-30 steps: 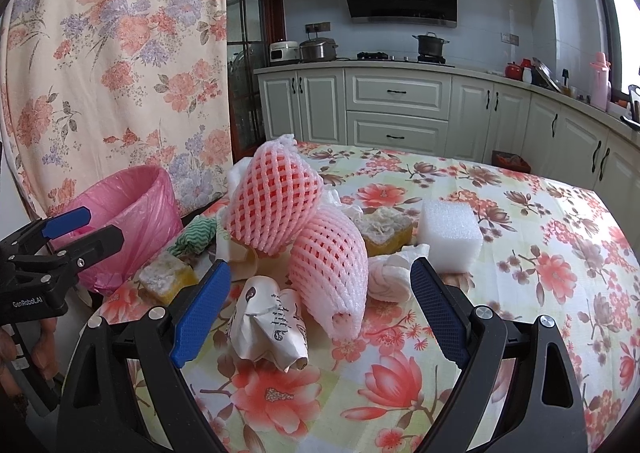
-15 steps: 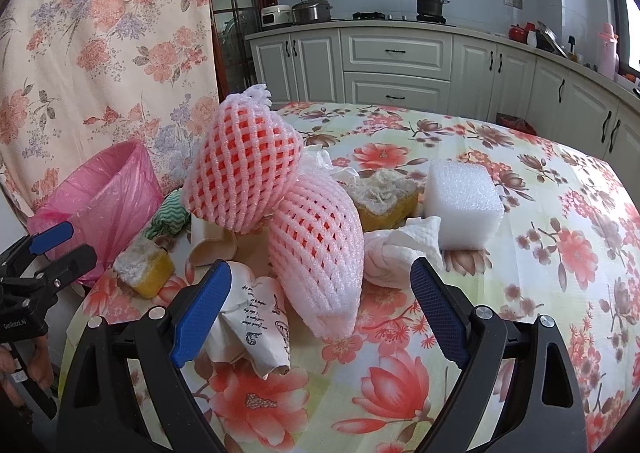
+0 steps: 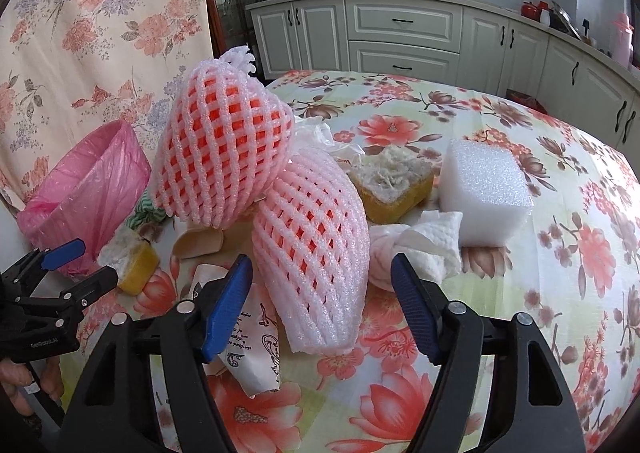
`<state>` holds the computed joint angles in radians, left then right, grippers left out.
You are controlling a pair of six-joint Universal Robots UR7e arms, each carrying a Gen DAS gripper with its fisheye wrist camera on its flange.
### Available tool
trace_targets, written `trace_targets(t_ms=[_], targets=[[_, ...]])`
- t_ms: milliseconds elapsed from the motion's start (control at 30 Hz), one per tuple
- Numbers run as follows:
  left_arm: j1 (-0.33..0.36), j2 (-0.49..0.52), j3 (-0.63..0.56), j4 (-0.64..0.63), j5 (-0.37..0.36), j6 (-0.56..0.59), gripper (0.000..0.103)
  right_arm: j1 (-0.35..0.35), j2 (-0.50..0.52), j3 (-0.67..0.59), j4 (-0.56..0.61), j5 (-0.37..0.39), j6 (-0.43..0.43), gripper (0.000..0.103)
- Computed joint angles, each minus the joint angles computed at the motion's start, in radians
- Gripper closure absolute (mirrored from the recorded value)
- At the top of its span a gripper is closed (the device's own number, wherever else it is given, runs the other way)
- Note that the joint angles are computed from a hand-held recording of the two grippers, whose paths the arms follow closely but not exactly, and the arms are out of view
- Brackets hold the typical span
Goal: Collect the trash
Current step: 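Grasp the long pink foam net with the right gripper while the left grasps the yellow sponge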
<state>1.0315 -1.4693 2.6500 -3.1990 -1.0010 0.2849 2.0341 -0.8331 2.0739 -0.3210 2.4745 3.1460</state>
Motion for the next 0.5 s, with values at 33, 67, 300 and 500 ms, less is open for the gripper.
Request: trace_targets(t_ms=[33, 67, 300, 500], targets=[[0.003, 0.005, -0.006, 0.013, 0.007, -0.006, 0.017, -0.002, 0.004, -0.005, 0.009, -0.003, 0.003, 0.044], [0.008, 0.008, -0.011, 0.026, 0.01, -0.01, 0.022, -0.005, 0.009, -0.01, 0.02, -0.006, 0.008, 0.05], [0.023, 0.021, -0.029, 0.088, 0.01, -0.026, 0.038, 0.002, 0.014, -0.005, 0.022, -0.007, 0.016, 0.073], [0.024, 0.008, -0.028, 0.107, -0.004, -0.027, 0.05, 0.026, -0.02, 0.031, -0.02, 0.012, 0.028, 0.075]])
